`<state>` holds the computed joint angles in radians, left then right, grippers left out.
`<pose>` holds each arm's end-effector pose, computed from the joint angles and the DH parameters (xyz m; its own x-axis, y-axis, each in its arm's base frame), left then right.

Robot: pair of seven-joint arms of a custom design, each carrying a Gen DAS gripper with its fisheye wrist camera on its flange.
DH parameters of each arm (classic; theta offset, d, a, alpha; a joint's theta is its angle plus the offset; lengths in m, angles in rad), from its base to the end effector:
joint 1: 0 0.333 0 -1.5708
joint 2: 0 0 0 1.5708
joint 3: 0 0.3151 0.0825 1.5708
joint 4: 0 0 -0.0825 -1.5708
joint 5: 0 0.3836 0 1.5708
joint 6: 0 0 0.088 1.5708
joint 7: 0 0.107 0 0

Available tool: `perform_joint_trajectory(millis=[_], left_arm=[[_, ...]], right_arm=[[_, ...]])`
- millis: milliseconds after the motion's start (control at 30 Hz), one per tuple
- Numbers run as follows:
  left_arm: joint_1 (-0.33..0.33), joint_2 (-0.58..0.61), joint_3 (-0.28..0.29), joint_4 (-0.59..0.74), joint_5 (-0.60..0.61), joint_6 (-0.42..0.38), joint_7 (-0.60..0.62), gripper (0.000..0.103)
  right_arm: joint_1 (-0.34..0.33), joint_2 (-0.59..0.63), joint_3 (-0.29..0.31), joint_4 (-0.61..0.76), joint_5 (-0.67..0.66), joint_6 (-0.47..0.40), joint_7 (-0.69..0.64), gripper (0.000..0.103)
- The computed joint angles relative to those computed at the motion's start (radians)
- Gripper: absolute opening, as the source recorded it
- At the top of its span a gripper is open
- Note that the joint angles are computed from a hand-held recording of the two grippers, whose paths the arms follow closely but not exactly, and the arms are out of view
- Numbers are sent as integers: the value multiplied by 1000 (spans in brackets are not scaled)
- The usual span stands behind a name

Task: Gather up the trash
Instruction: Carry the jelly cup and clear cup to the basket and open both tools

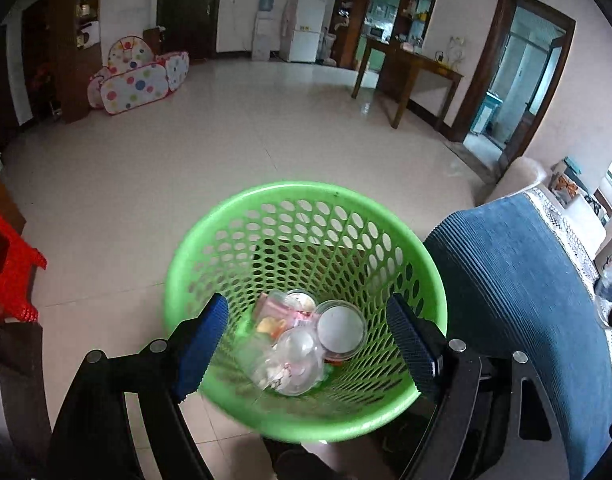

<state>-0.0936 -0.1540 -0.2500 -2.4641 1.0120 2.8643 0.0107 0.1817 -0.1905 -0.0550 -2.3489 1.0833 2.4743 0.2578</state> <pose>0.4418 -0.2088 0.3915 0.2329 -0.9606 0.1518 -0.7129 -0.2748 -0.6452 0.4988 0.0603 0.4382 0.6661 -0.7091 -0.2315 -0.6176 -0.3502 -0.7043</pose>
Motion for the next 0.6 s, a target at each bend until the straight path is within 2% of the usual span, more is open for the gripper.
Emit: perform_joint_trajectory(millis=[333, 600], left_arm=[[43, -228, -33, -201, -74, 17, -27, 82], [104, -322, -85, -295, -137, 54, -28, 82]], right_arm=[[72, 104, 77, 90, 1, 30, 79, 70], [98, 207, 122, 155, -55, 47, 184, 71]])
